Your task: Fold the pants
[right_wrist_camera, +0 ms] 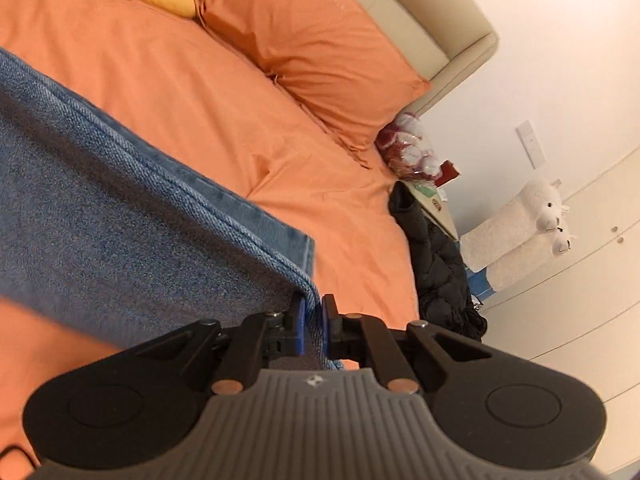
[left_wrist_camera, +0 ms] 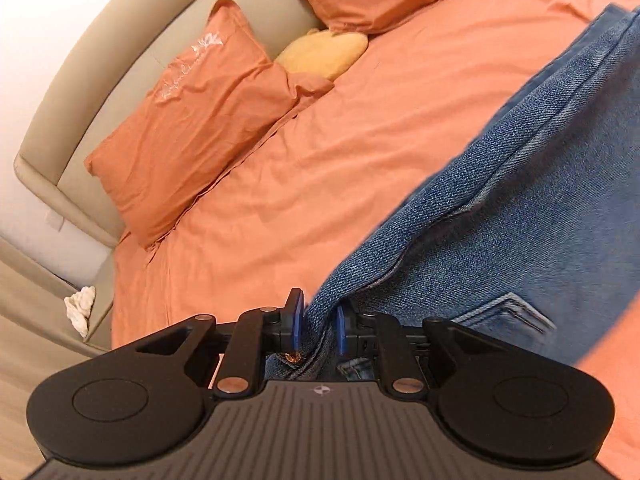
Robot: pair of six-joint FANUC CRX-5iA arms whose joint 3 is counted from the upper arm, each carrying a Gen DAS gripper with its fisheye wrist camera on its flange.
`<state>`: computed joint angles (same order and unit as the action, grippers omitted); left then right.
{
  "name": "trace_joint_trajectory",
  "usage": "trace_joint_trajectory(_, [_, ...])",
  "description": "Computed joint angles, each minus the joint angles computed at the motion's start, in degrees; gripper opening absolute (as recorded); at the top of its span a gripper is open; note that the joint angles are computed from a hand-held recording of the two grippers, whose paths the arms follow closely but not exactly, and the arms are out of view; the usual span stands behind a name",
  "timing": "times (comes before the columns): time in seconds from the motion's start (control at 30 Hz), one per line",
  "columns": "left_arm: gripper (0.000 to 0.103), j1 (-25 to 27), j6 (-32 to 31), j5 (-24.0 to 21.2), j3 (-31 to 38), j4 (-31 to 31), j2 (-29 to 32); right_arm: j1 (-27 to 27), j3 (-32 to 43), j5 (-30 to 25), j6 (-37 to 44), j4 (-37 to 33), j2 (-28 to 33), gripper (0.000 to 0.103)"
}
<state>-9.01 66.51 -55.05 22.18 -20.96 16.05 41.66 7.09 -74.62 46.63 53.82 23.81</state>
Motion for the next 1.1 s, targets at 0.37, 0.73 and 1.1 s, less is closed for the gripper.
trace_joint_trajectory(0.37, [0.019,1.0,-3.7,-3.2,12.4,-0.1,17.0,-5.1,21.9,-1.9,14.8,-2.6,21.0,0.000])
trace_joint_trajectory(0.73, [0.018,3.8,-5.4,7.4,1.3,5.1,11.2,-5.9,18.8,1.6,13.7,0.3,21.7,0.000])
trace_joint_trajectory(1.1, [0.019,3.5,-3.4,-1.8,11.7,5.3,15.7,-6.2,26.2,-1.0,11.7,5.0,25.8,0.000])
